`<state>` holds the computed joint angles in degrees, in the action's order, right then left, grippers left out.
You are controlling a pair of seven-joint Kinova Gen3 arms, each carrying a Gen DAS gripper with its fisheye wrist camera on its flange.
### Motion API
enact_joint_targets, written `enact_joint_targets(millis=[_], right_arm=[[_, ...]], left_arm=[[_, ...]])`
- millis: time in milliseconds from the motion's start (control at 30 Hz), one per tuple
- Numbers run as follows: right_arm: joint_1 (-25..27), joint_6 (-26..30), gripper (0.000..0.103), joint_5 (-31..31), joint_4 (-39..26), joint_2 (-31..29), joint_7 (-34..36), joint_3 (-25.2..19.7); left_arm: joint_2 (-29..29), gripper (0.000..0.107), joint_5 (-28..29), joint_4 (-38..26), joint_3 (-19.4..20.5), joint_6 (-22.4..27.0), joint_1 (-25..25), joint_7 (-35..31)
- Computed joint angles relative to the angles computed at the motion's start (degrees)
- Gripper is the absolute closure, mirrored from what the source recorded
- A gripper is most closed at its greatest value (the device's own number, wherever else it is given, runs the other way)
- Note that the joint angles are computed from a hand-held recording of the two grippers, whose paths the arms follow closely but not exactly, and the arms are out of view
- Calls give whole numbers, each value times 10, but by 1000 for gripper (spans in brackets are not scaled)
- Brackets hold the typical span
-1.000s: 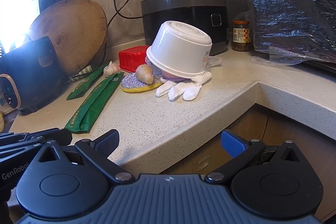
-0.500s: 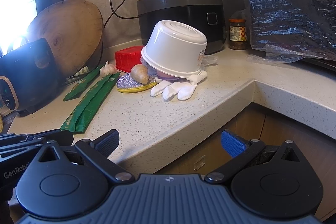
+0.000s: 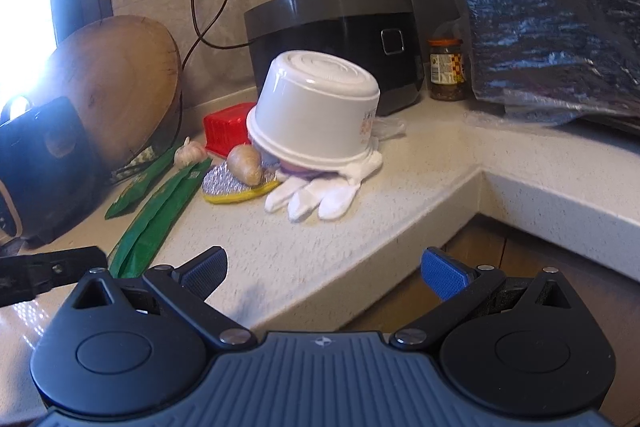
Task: Collect trash
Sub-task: 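Move both tools toward the upside-down white bowl on the counter, then grasp the rim of the white plastic bowl with the left tool and lift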
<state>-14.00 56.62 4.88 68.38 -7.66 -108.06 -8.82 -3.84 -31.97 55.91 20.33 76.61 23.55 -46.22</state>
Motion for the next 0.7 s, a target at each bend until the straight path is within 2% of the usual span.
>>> enact_joint_targets(millis=[100, 167, 233, 300, 400, 467, 533, 600, 667, 700], right_arm=[[-1, -18, 0, 23, -11, 20, 7, -4], [-3, -26, 0, 29, -16, 31, 10, -1], [-5, -24, 0, 21, -22, 39, 20, 7], [-5, -30, 0, 16, -23, 43, 33, 14], [-1, -55, 0, 27, -29, 51, 48, 21], [1, -82, 0, 66, -40, 62, 28, 19], [0, -92, 0, 91, -64, 79, -5, 24], [4, -88, 0, 80, -95, 96, -20, 34], [19, -99, 0, 60, -110, 106, -18, 37], [10, -107, 0, 64, -111, 108, -14, 50]], left_arm=[[-1, 92, 68, -10, -70, -15, 18, -30], [16, 92, 82, -45, -82, 19, 11, -50], [31, 92, 64, -72, -51, 38, -22, -76], [42, 92, 70, -96, -8, 34, -75, -102], [79, 92, 133, -159, 42, 25, -154, -123], [107, 92, 180, -184, 47, 3, -183, -117], [124, 92, 223, -180, 9, -43, -180, -86], [146, 92, 265, -179, -44, -80, -164, -44], [179, 92, 303, -209, -97, -80, -140, -13], [198, 92, 314, -236, -124, -68, -126, 0]])
